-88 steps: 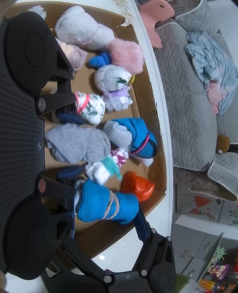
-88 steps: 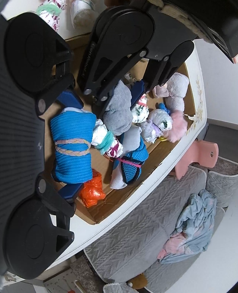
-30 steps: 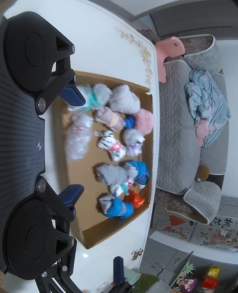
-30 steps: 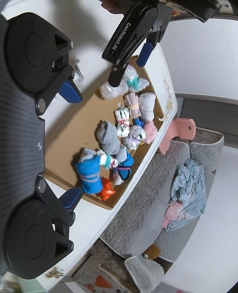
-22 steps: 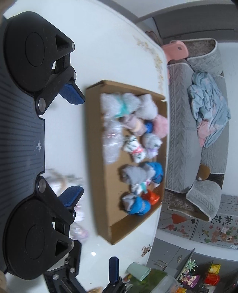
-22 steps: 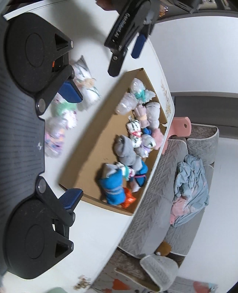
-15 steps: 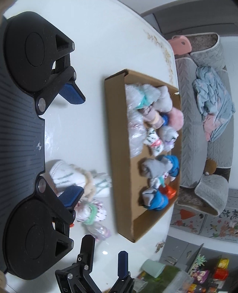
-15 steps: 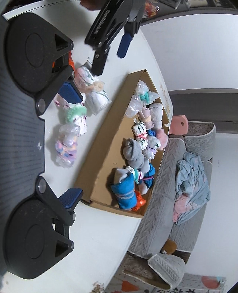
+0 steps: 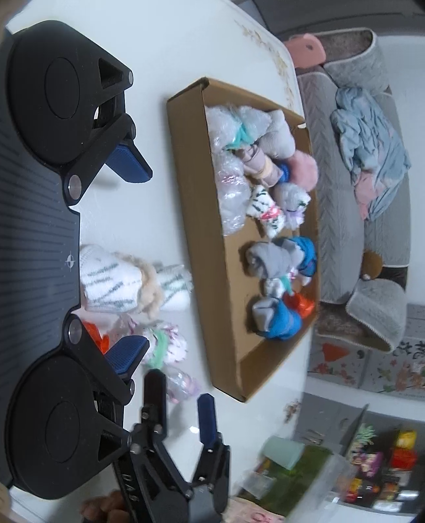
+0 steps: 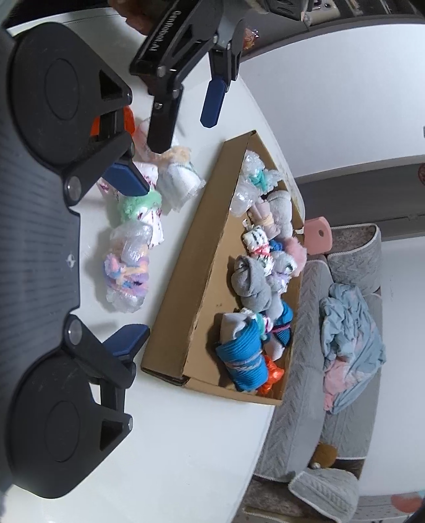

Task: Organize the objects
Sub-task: 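Move both tools back over the remaining pile beside the box, then grasp the white striped sock with the left tool while the right tool grasps the clear pastel bundle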

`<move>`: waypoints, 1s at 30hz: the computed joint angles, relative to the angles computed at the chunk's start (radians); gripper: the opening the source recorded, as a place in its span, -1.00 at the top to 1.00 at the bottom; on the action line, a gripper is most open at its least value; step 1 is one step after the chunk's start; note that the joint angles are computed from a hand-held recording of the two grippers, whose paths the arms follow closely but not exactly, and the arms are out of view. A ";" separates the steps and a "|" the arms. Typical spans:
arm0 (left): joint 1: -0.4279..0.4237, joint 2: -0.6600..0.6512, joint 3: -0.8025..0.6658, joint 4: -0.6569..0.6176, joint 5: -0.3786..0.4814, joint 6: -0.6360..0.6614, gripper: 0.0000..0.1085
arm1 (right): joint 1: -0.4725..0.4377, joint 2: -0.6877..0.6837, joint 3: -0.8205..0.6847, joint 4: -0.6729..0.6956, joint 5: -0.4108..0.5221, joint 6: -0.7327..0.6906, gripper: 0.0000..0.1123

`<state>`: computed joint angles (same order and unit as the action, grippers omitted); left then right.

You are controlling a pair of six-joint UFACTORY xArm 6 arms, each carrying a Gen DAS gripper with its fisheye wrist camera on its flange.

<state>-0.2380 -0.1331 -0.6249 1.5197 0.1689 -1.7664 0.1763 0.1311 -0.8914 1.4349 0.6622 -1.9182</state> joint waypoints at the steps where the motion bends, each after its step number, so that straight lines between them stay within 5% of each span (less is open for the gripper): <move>1: 0.004 0.015 -0.005 -0.014 0.000 0.013 -0.80 | 0.004 0.008 -0.005 -0.013 -0.008 0.013 -0.38; 4: 0.051 0.056 -0.018 -0.009 -0.073 -0.004 -0.64 | 0.004 0.027 -0.019 -0.035 -0.007 0.051 -0.25; 8: 0.041 0.059 -0.022 0.009 -0.022 0.013 -0.43 | -0.009 0.043 -0.032 -0.030 0.005 0.076 -0.08; 12: 0.032 0.044 -0.017 0.023 0.010 0.032 0.19 | -0.021 0.043 -0.031 -0.015 0.013 0.074 0.02; 20: 0.022 -0.028 0.033 -0.031 0.048 0.079 0.21 | -0.071 -0.027 0.017 0.021 0.021 0.029 0.02; 30: 0.042 -0.156 -0.009 -0.320 0.056 0.422 0.21 | -0.101 -0.134 -0.030 0.006 0.030 0.002 0.02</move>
<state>-0.1965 -0.2893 -0.6342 1.2001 0.2254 -1.3443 0.0755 -0.0024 -0.9211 1.4410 0.6923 -1.9162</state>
